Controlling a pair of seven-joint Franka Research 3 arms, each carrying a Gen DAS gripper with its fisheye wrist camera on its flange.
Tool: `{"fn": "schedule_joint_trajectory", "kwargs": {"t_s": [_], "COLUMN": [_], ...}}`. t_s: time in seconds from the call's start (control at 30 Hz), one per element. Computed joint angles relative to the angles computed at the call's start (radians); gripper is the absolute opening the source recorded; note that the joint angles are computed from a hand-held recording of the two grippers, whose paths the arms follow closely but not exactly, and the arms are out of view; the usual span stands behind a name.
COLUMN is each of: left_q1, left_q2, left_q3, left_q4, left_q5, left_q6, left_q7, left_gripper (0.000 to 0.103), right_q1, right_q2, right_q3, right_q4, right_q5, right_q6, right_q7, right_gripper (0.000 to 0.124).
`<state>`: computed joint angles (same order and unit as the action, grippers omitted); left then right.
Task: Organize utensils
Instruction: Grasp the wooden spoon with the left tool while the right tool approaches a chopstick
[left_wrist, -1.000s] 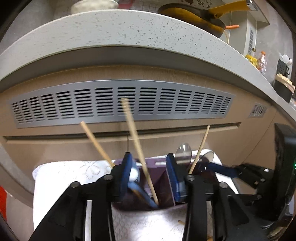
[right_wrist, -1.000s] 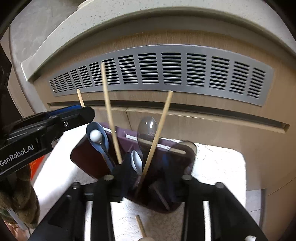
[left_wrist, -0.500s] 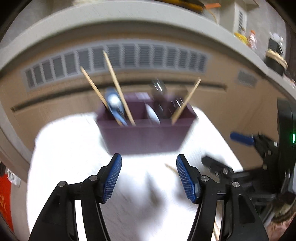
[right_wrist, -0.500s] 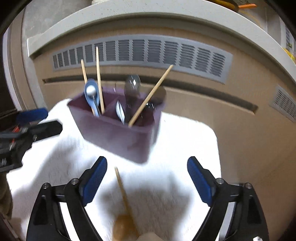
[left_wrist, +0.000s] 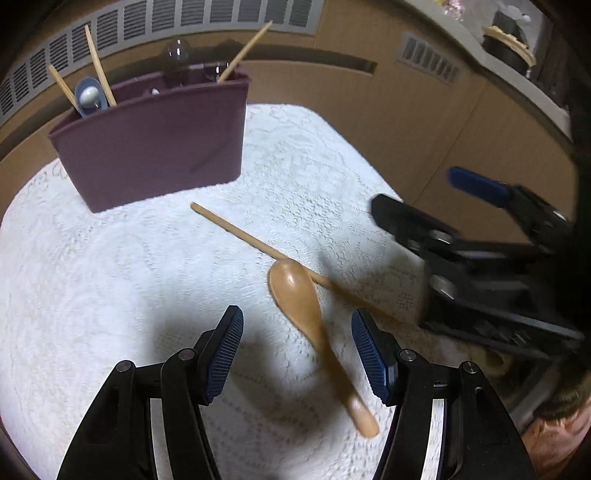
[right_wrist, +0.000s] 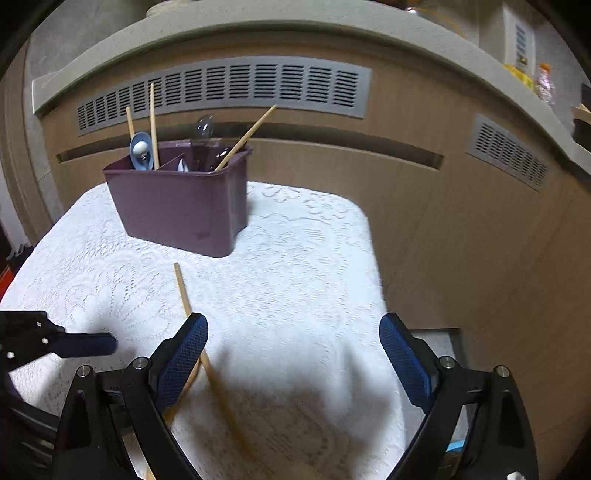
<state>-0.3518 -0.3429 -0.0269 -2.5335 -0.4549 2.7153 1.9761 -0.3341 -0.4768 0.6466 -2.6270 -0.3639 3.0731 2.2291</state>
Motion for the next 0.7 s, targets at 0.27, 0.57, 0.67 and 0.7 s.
{"fn": "schedule_joint_trajectory", "kwargs": {"t_s": [0.27, 0.57, 0.67, 0.7], "left_q1": [0.064, 0.023, 0.028, 0.037], "left_q2": [0.097, 0.05, -0.009, -0.029], "left_q3": [-0.071, -0.026, 0.007, 0.015], "left_q4": [0.056, 0.008, -0.033, -0.048], "left_q5": [0.132, 0.083, 0.071, 0.081], "left_q6": [0.011, 0.059, 0.072, 0.076], "left_q7": [-0.16, -0.071, -0.033, -0.032], "left_gripper": [0.046, 0.032, 0.032, 0.032], "right_q1": [-0.042, 0.043, 0.073, 0.091], "right_q2": [-0.049, 0.022, 0.038, 0.045], "right_q3": [0.023, -0.068, -0.088, -0.103], "right_q4": [-0.041, -0.023, -0.009, -0.006], "right_q5": [0.022, 0.066, 0.063, 0.062], "right_q6": [0.012, -0.004, -0.021, -0.024], "right_q7": [0.017, -0.024, -0.029, -0.036], "right_gripper": [0.096, 0.096, 0.096, 0.096]}}
